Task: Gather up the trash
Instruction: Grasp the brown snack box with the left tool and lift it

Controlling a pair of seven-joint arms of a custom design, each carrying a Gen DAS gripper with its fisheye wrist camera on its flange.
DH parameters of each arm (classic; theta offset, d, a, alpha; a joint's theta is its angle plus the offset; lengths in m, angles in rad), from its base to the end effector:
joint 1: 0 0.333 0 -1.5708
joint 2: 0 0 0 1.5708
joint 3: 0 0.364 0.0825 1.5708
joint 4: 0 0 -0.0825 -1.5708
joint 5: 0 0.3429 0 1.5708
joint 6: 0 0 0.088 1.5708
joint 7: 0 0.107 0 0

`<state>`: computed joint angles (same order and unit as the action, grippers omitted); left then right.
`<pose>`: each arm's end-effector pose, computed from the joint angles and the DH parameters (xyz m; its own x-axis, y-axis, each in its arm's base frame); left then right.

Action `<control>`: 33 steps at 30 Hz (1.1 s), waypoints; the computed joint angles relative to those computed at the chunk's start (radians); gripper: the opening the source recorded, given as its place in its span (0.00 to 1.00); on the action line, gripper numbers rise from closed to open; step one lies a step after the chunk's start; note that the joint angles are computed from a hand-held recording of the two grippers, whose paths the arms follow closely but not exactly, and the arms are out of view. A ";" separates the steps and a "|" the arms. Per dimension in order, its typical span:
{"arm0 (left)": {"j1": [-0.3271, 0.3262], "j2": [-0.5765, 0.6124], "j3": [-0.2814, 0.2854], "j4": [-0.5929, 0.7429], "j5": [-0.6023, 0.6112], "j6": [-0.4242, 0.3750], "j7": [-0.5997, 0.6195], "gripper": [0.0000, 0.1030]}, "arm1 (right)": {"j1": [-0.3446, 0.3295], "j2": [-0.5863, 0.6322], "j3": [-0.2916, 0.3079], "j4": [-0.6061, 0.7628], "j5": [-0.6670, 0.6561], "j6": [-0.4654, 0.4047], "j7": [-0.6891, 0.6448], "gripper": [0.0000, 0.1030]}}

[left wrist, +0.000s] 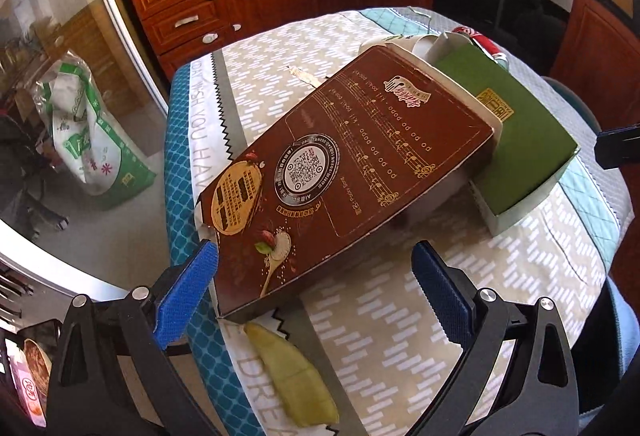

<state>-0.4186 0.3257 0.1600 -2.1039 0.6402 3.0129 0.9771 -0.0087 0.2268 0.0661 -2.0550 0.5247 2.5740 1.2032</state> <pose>0.5685 -0.2043 0.3954 -0.2523 -0.9578 -0.1378 -0.7715 0.2850 -0.5688 0.5891 0.0231 0.4292 0.0658 -0.9530 -0.2958 -0.9453 0.0354 -0.3242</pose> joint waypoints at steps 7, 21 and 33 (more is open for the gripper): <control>-0.101 0.057 0.128 0.073 0.259 -0.022 -0.205 0.82 | 0.002 0.031 0.000 0.023 -0.032 0.006 0.037 0.89; 0.056 0.017 -0.013 0.067 0.223 0.051 -0.204 0.31 | -0.013 0.083 0.037 0.063 -0.041 0.021 0.046 0.89; 0.241 -0.036 -0.232 0.009 -0.176 0.107 0.135 0.25 | 0.017 0.144 0.031 0.117 -0.150 0.045 0.125 0.89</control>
